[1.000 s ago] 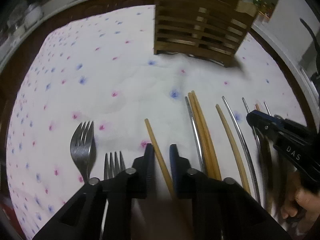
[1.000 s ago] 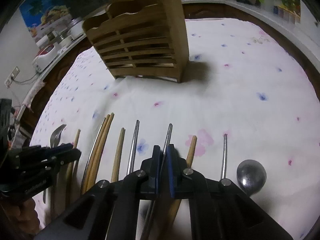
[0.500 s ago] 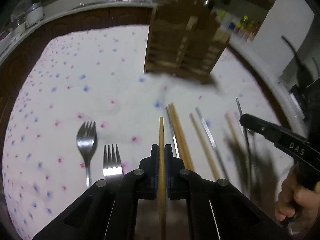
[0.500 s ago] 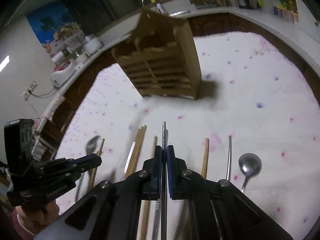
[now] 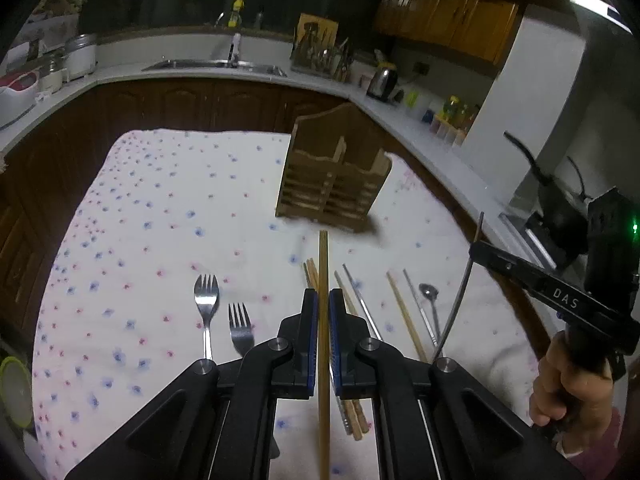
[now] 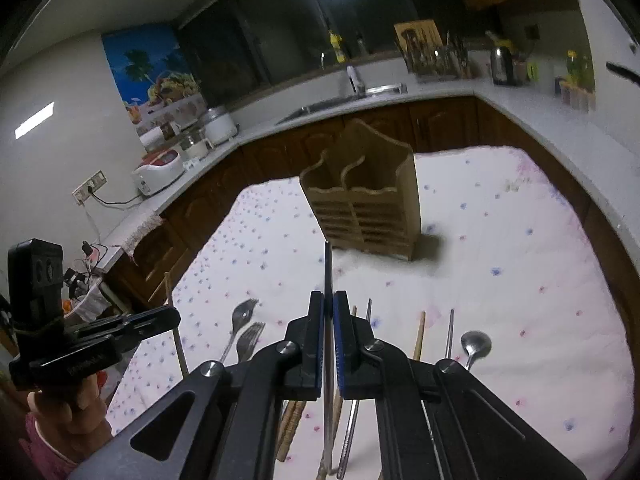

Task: Organize utensils
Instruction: 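Lift both held chopsticks and carry them over the wooden utensil holder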

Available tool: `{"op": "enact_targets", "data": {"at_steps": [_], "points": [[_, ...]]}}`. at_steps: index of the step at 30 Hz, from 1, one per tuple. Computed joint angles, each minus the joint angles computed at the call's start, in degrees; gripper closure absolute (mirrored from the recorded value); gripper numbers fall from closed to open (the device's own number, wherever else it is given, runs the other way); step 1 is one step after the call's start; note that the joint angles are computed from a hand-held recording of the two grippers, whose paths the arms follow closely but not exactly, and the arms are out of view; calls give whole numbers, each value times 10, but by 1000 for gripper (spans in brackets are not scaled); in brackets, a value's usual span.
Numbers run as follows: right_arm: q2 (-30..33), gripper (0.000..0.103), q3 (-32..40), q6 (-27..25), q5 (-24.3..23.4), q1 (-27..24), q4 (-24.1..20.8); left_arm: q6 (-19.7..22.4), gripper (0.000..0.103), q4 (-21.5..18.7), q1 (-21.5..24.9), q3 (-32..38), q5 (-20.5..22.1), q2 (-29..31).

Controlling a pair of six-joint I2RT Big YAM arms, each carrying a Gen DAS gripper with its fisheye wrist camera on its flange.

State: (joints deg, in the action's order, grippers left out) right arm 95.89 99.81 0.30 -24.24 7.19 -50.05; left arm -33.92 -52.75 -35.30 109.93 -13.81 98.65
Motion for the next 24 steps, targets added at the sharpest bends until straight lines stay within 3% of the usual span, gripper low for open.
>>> {"op": "enact_targets", "data": {"at_steps": [10, 24], "points": [[-25, 98, -5, 9, -7, -12, 27, -2, 100, 44, -4, -34, -20, -40], [2, 98, 37, 55, 2, -21, 88, 14, 100, 81, 20, -1, -30, -24]]}}
